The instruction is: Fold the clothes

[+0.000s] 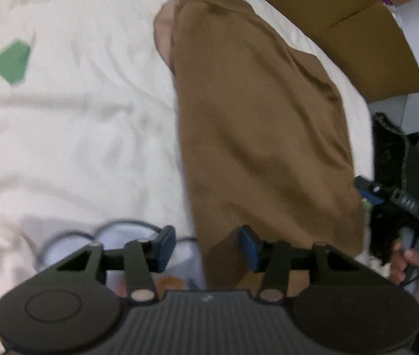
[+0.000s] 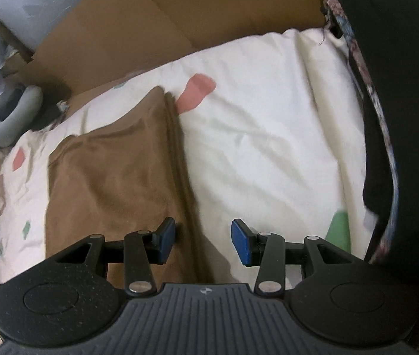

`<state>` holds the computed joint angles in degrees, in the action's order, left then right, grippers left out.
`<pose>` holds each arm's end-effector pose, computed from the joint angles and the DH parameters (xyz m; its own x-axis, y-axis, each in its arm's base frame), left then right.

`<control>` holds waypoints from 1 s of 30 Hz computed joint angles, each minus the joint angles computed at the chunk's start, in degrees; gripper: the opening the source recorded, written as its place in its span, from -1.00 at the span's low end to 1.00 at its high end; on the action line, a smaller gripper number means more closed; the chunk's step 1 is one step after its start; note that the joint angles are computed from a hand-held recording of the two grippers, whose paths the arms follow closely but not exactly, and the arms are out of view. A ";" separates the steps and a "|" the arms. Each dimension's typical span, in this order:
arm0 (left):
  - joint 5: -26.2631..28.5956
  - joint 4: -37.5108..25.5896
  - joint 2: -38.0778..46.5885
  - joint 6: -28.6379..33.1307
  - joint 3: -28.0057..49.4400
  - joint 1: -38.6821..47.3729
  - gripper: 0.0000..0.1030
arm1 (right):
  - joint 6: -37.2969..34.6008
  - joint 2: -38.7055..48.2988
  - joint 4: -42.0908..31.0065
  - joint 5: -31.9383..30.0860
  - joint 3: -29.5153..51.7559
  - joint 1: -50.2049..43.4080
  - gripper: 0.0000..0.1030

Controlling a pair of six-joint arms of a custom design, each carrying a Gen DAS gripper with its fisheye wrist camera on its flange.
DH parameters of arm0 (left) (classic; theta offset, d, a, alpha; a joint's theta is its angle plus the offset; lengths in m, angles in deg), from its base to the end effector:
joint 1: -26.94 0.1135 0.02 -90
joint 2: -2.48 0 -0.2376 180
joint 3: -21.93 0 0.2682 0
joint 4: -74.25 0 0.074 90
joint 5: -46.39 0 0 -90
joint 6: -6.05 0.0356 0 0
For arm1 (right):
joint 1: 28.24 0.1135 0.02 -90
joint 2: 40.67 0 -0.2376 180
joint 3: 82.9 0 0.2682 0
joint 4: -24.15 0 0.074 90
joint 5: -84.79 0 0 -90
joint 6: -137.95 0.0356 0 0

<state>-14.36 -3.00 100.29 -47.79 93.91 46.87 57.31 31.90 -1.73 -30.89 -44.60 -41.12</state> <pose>0.2597 0.0757 0.1297 -0.9761 0.1937 -0.0981 0.2163 0.8277 -0.5178 0.2211 -0.0347 0.0972 -0.8358 0.3415 -0.4300 0.1283 0.8829 0.4518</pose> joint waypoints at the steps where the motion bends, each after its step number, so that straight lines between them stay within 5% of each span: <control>1: -0.24 -0.52 0.15 0.26 -0.21 -0.20 -0.21 | -0.24 -1.04 -0.89 -0.51 -0.38 -0.03 -0.05; 12: -6.56 -6.69 -1.37 9.04 -2.54 0.00 -0.50 | -5.82 -10.57 -12.34 -6.39 -4.23 -3.56 -0.05; 20: -7.40 -8.53 -1.83 9.91 -1.68 0.17 -0.49 | -14.39 -11.01 -20.35 -9.35 -4.57 -10.31 -0.04; 22: -7.06 -7.78 -1.63 9.79 -1.44 0.82 -0.36 | -15.23 -10.41 -20.67 -9.88 -4.50 -10.63 -0.04; 30: -4.03 -7.53 4.18 7.12 -0.21 3.74 -0.36 | -11.88 -3.69 -14.78 -6.97 -3.63 -6.33 -0.04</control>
<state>-18.39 -10.53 104.47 -40.67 93.70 50.62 45.43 28.21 -16.51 -37.86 -48.24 -47.45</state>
